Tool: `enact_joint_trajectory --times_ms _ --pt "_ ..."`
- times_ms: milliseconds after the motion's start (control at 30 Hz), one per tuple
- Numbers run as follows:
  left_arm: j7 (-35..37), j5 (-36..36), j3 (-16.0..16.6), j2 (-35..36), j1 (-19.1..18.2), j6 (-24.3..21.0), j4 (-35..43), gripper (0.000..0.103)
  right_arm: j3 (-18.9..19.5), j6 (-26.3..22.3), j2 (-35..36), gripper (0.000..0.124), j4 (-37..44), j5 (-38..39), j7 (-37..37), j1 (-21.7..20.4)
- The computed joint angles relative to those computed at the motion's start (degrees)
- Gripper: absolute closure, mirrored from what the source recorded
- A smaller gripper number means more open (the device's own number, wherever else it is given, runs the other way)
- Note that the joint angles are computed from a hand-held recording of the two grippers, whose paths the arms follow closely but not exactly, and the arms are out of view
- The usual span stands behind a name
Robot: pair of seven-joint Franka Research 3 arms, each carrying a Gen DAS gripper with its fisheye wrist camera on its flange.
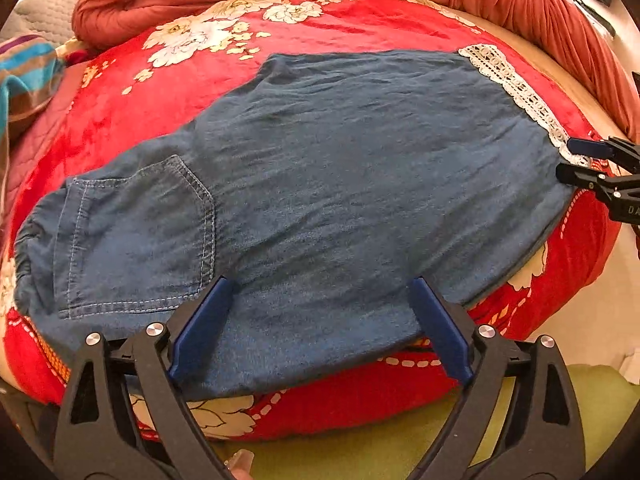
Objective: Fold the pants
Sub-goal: 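Release and lift both tools above the folded pants, then grasp the lace hem end with the right tool while the left tool grasps denim beside it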
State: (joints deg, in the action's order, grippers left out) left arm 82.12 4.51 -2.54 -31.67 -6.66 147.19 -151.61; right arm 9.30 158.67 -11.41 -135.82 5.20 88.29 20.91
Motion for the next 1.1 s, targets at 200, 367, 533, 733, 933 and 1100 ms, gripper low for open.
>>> enact_joint_trajectory --times_ms 200,367,533,733,933,1100 --pt "-2.5 1.6 -1.4 -2.0 1.0 1.3 -0.9 0.011 -1.3 0.7 -1.6 0.048 0.1 5.3 -2.6 1.0" --pt "-4.3 2.5 -1.2 -3.8 1.0 3.0 -1.5 0.010 -1.8 2.4 -2.8 0.036 -0.4 7.6 -3.1 1.0" --pt "-5.0 3.1 -1.1 -5.1 0.4 3.8 -1.5 0.010 -2.0 4.2 -3.9 0.036 -1.1 8.8 -3.8 0.3" --pt "-4.3 2.4 -0.7 -3.0 -1.3 3.3 2.3 0.010 -3.4 7.4 -5.2 0.036 -2.6 12.0 -5.4 0.8" --pt "-3.5 0.3 -0.9 1.1 -2.5 3.0 7.3 0.010 -5.3 9.4 -6.0 0.036 -4.0 16.7 -8.9 2.2" --pt "-4.7 1.7 -2.8 4.4 -1.6 2.3 11.1 0.010 -8.8 10.2 -6.7 0.036 -4.9 24.3 -15.6 5.9"
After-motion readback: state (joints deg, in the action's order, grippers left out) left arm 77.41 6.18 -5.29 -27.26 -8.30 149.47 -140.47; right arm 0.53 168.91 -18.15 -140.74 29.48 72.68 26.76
